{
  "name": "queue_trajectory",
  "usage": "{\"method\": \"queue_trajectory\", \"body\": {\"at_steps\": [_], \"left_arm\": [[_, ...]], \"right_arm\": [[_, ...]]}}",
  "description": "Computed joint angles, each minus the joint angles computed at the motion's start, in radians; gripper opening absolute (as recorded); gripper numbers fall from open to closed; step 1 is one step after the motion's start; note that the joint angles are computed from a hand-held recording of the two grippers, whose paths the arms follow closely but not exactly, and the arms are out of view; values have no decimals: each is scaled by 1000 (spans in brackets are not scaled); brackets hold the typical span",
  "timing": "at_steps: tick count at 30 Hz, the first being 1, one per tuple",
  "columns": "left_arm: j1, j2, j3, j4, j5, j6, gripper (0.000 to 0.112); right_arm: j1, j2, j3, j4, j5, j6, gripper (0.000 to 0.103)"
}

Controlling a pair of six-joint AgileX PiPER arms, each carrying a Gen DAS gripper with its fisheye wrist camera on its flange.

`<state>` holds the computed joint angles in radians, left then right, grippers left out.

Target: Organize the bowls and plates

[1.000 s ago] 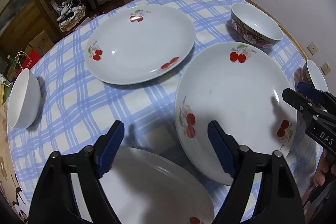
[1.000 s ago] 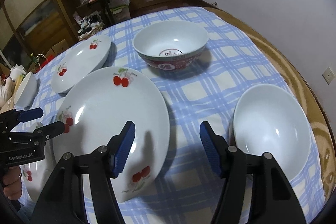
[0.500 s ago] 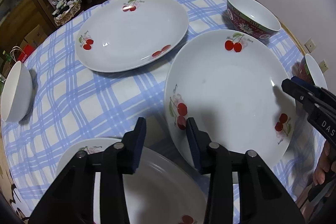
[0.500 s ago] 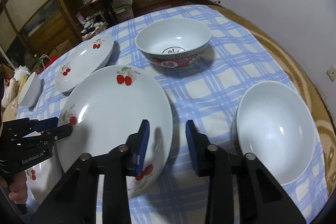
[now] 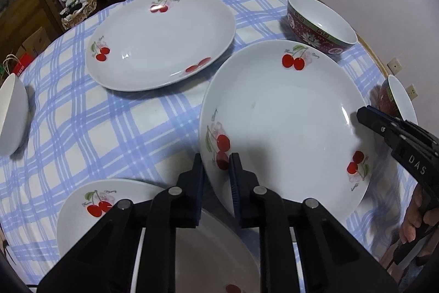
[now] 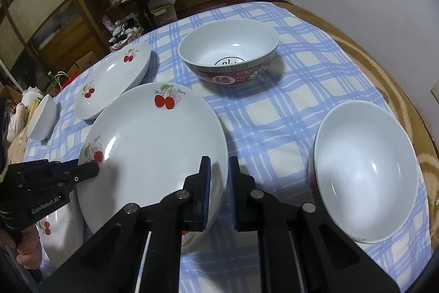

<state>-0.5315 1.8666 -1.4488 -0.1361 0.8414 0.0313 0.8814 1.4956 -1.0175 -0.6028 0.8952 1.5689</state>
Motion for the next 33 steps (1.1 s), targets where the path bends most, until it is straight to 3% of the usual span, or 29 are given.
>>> {"method": "queue_trajectory", "body": {"at_steps": [6,11,16,22,33], "left_arm": [[11,9,-5,-24,3,-2,18],[14,10,0,-38,1,1,19],[32,32,-34,-73,36,13,19],[32,16,-6,-83,2,25,19],[45,-10,15,-105,6,28,18]], "right_arm": [[-9,16,0,17,-12,-13,13],[-29,-1,35,34,-70,-3,13],[-14,7,29,9,-54,4,13],[-9,-2,35,-4,-59,26,13],[29,-21,22,-65,-18,66,13]]}}
